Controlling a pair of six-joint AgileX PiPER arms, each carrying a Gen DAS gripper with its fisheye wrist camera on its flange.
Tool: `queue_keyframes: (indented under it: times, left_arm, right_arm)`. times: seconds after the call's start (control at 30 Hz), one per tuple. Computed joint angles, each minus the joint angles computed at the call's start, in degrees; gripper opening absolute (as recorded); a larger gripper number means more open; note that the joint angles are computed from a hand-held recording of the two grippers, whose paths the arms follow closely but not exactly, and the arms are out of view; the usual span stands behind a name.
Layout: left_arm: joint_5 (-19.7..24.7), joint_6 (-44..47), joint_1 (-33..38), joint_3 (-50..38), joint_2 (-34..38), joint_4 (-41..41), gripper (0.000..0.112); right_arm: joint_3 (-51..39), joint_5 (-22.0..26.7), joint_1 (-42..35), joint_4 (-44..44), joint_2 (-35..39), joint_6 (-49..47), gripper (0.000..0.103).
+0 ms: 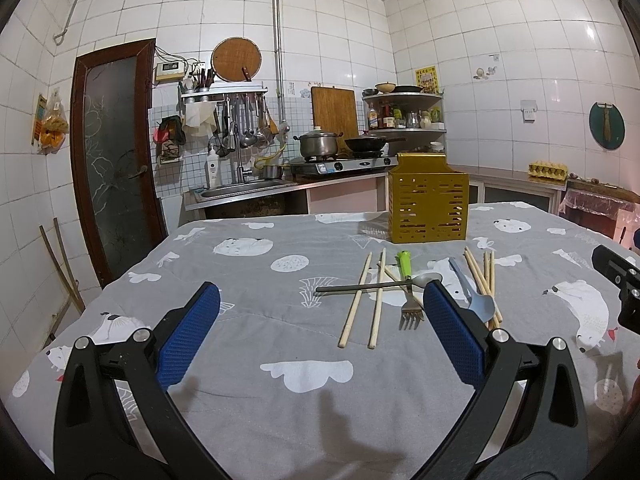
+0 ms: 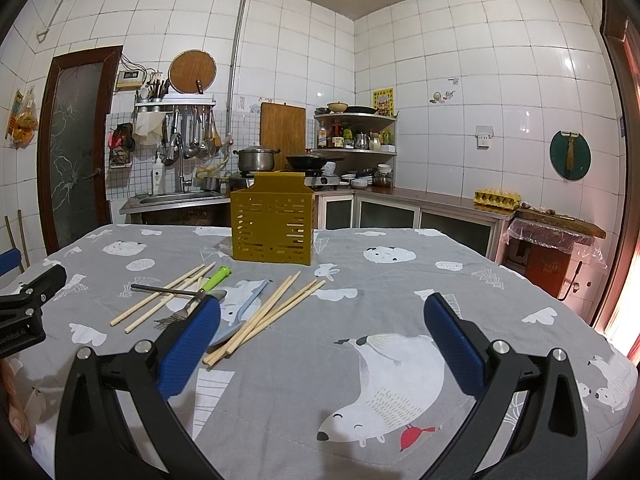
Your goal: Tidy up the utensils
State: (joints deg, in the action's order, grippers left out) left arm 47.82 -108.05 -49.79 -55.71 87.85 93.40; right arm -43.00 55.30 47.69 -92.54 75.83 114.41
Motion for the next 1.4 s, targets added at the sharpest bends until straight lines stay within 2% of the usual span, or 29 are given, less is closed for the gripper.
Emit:
queue_keyframes:
  times: [0.37,0.57,0.63,0.8,0.93,1.0,1.17,1.3,1.37,1.4]
  left_arm:
    - [1.03,0.3,-0.12,-0.52,0.93,0.01,0.098]
    - [1.44,0.58,-0.64,-0.64,1.1,-0.23,0.098]
    - [-0.43,2.45,-0.02,-1.26,0.93,-1.54,0.098]
    - [-6.28,11.37,3.26,-5.81,2.76,-7.04,0.098]
    - [-9.55,19.71,7.03,-12.45,5.73,-12.46,0.098]
    - [-13.82,24.5,10.05,-16.49,6.6,-15.83,0.098]
    - [-17.56,42.17,14.43,-29.24,11.09,-28.27,0.098]
    - [-20.11,60.1,18.77,-40.34,16.95,-46.8,0.098]
    - [-18.61,67.69,20.26,-47.02,21.39,-54.3,0.098]
    - [-18.09,69.16,20.73,-48.9,22.83,-55.89,0.098]
  right_arm:
    - [-0.33,1.72,1.41,-0.26,0.43,-1.36,0.099]
    - [0.29,-0.03,0.16,-0.32,-0.63,-0.24,0.099]
    - [-1.29,-1.3,-0.95,1.93,-0.13,-2.88,0.099]
    - [-5.39,-12.77,-8.16,4.5,0.85,-7.09,0.099]
    - [-10.75,-16.53,-12.13,6.84,4.31,-10.93,0.099]
    - [-14.67,-18.04,-14.18,9.7,6.39,-15.49,0.099]
    - [-26.16,-14.85,-16.19,16.6,11.97,-29.7,0.099]
    - [-34.27,-12.26,-18.13,19.52,17.33,-35.44,0.099]
    - [-38.48,-13.01,-20.2,24.14,20.22,-39.43,0.099]
    - [-41.81,-14.18,-22.15,29.52,22.64,-43.48,0.099]
